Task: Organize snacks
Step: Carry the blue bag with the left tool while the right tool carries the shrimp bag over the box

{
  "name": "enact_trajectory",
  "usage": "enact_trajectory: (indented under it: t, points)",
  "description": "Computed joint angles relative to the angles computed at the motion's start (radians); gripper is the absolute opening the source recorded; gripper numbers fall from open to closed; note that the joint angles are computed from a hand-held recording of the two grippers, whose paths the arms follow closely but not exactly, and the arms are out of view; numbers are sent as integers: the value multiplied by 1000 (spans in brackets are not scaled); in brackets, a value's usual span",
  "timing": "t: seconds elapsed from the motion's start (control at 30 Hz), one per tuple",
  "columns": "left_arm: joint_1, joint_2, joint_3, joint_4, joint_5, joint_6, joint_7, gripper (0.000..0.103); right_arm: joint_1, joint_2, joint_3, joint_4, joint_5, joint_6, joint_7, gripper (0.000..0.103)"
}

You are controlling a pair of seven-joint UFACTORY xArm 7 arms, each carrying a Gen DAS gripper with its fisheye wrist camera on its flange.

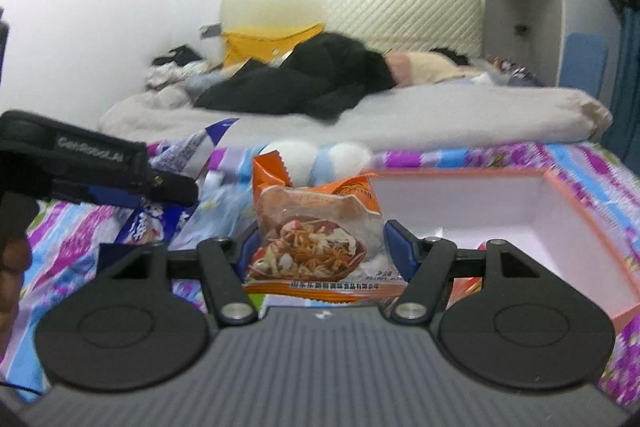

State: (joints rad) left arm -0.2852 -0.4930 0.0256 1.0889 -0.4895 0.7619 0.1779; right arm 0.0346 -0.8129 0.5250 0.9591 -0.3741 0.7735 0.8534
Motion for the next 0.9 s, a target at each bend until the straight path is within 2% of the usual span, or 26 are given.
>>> enact_trajectory:
  t: [0.2, 0.47, 0.9]
  points:
    - [-53, 68, -34, 72, -49, -30, 0, 65, -54, -42, -31, -10, -39, 7, -4, 67]
    - [-95, 163, -87, 149, -73, -52, -8, 65, -73, -91, -102, -74, -14, 13, -26, 67]
    - [-99, 361, -166, 241, -17, -58, -54, 65, -86, -116, -184, -204, 35, -5, -46, 67]
